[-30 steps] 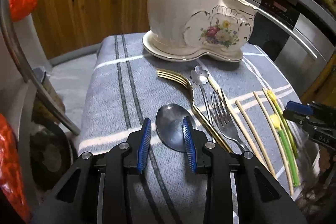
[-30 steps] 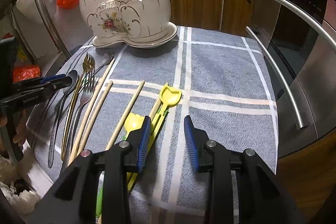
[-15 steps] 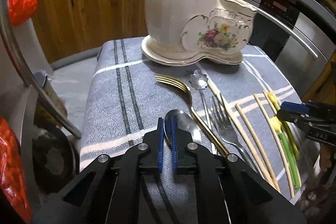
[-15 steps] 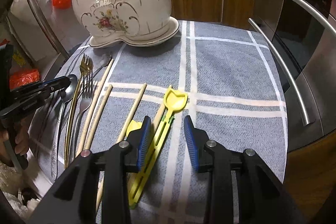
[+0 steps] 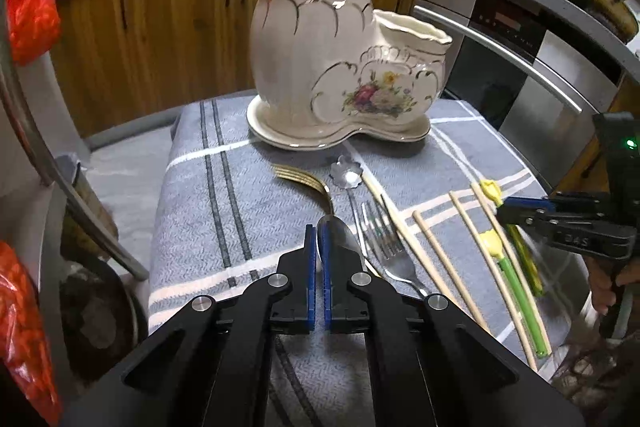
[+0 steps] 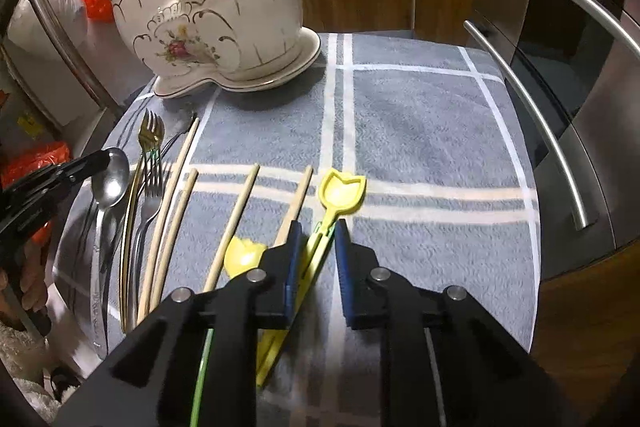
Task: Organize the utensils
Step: 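Close the left tool on the silver spoon while the right grasps the yellow spatula, then carry the spoon over the large pot while the right tool carries the spatula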
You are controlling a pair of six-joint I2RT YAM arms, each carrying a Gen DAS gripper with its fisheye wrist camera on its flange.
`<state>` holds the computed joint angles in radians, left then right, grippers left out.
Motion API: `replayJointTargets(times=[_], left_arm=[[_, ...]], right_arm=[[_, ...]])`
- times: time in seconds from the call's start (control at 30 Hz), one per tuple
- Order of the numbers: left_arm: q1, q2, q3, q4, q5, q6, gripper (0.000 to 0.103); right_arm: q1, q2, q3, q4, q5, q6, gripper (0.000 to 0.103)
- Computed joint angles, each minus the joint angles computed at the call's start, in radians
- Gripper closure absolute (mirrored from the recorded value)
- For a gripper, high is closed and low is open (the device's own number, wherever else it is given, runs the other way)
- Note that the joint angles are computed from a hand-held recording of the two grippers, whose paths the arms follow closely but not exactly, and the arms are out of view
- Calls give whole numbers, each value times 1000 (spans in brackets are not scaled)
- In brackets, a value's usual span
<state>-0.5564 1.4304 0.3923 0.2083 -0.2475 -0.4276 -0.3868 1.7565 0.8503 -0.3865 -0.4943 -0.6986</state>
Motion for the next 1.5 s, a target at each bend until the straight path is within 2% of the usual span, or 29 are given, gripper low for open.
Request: replayJointTargets(times=[0.13,0.3,0.4,0.6,0.73,0.8,0.9,1.03,1.27,1.33,1.5], left_arm=[[-23,-43,-3,-18,-17,-1,100],[-55,-133,-14,-59,-50,-3,100],[-85,-194,-17,-94,-93,-6,101],[-163,-338,-10,-190,-223,1,101],[-240,-382,12,-240,-371,28,101],[-280,-401,26,-260,-449,48,101],[-296,-440,48,-285,-492,71,101],[-256,-495,88,-311,-482,105,101],[-102,-530,238,-301,-374,225,101],[-22,-507,306,-298,-308,239,101],[90,-358,452,-251,-279,295,101]], right_arm=[[-8,-2,-20,37,-14,15,93],[-34,-58,-71,85,-59,5,94],[-58,-94,-82,77,-122,-6,94],[-88,-169,-95,75,-229,7,94],[-103,-209,-104,89,-295,39,94],[-108,-224,-107,110,-327,77,94],[-93,-231,-97,139,-358,136,94],[-42,-261,-75,153,-372,203,94],[76,-240,19,296,-397,426,94],[106,-209,62,342,-399,497,93],[169,-88,198,446,-383,680,93]])
